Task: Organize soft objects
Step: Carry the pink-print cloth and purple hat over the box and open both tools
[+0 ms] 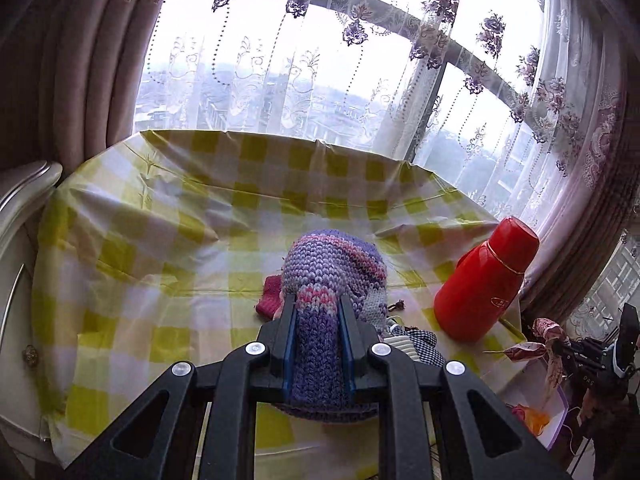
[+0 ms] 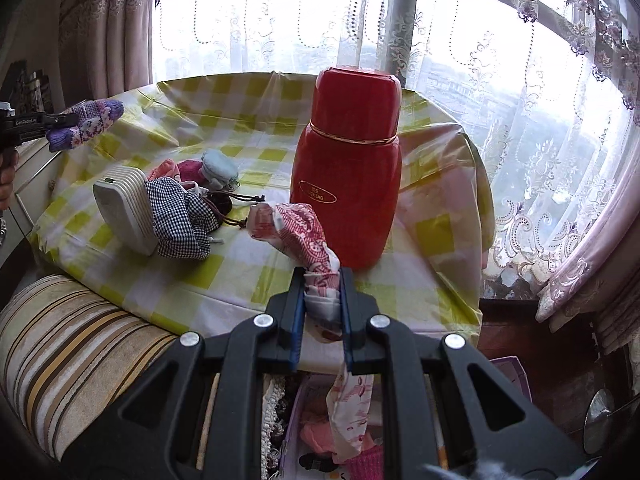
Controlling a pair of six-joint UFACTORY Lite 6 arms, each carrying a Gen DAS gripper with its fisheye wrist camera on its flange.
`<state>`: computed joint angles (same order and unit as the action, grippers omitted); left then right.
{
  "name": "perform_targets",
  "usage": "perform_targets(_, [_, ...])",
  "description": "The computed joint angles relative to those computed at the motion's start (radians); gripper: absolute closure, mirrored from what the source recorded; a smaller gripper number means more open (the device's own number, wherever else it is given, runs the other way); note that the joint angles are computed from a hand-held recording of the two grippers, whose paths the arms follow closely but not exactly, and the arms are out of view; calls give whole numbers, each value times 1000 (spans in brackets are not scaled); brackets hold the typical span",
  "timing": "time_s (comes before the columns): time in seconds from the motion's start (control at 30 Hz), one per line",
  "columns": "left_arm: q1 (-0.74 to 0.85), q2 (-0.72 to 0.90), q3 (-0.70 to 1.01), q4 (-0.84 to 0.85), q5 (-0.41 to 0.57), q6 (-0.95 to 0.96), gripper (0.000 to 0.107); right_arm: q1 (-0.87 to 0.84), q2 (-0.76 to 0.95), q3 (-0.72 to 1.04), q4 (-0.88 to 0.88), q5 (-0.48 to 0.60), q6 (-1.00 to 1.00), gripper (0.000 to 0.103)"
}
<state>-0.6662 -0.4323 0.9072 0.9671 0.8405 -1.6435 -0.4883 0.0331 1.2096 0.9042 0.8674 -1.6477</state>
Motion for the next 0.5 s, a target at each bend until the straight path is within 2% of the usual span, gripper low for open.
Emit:
perform_targets(0.1, [-124,35,39,49,54,-88,88,-65,0,15,-7,26,-20,84])
perform_targets(0.2, [-221,105,89,85,47,-162,88,-128,6,26,-12,46,-40,84])
perform_targets(0.3, [-279,221,172,108,8,-206,88,-200,19,41,-15,72,-64,84])
perform_targets(0.5, [-326,508,395,96,-146,-205,88,-341,57,89,-19,122,-111,84])
